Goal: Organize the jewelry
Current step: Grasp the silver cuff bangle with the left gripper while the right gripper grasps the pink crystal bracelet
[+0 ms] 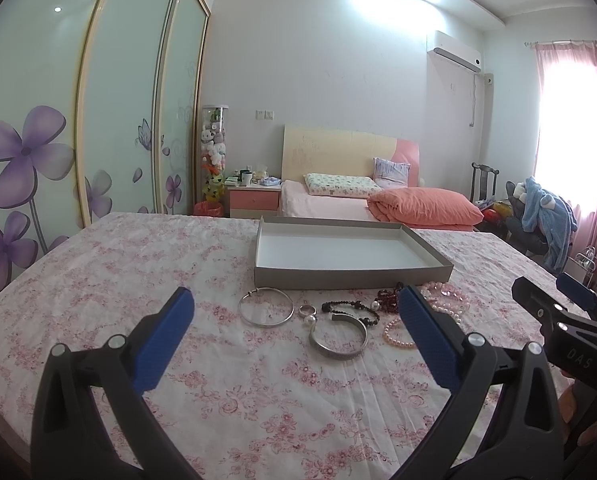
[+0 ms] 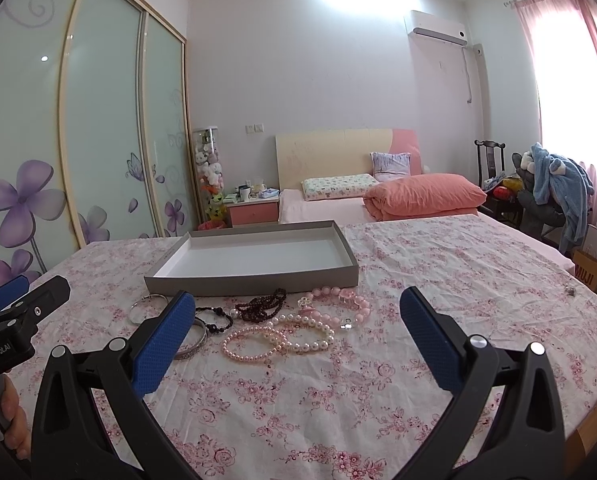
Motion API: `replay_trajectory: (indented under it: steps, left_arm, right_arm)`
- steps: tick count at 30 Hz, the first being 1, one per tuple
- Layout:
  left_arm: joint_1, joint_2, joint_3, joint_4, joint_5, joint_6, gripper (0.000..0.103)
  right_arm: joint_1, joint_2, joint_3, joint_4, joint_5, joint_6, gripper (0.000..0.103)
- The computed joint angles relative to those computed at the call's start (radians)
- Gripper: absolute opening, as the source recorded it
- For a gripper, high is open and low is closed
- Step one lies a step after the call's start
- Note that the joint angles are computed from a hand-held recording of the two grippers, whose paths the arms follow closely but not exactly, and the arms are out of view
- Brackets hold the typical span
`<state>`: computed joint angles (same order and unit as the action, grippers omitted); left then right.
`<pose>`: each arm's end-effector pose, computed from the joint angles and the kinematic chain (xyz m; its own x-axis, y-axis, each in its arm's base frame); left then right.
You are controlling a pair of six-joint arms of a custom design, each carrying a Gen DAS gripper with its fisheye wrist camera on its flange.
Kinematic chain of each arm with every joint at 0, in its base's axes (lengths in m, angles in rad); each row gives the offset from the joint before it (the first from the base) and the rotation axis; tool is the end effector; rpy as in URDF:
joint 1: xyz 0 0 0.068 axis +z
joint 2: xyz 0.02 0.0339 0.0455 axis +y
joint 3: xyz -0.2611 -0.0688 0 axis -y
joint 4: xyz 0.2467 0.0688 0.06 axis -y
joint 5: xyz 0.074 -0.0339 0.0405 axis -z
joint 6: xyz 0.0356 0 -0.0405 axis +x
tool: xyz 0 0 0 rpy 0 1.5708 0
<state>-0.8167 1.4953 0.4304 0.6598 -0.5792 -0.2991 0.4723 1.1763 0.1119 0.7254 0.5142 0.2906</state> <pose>0.1975 -0.1818 0.1462 -0.3361 -0.0024 -0.9418 0.1743 0.9826 -0.0647 0.1779 0.0712 0.1330 -0.2789 0.1377 -0.9504 0.1011 0.9884 0.1135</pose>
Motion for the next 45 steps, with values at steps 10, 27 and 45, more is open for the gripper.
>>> replay_trajectory:
  steps: [10,27,45]
  left_arm:
    - [0.036,0.071,0.103,-0.13,0.033,-0.002,0.099]
    - [0.164,0.347,0.498,-0.512,0.298,0.024,0.099]
    - [0.172,0.602,0.812,-0.789,0.333,-0.02,0.091]
  right_arm:
    - [-0.121,0.033,0.069,-0.112,-0.129,0.019,0.101]
    - [-0.49,0.614,0.694,-0.592,-0.494,-0.069,0.046]
    - [-0.458,0.688,0.76,-0.627,-0.445,-0.121,0.015]
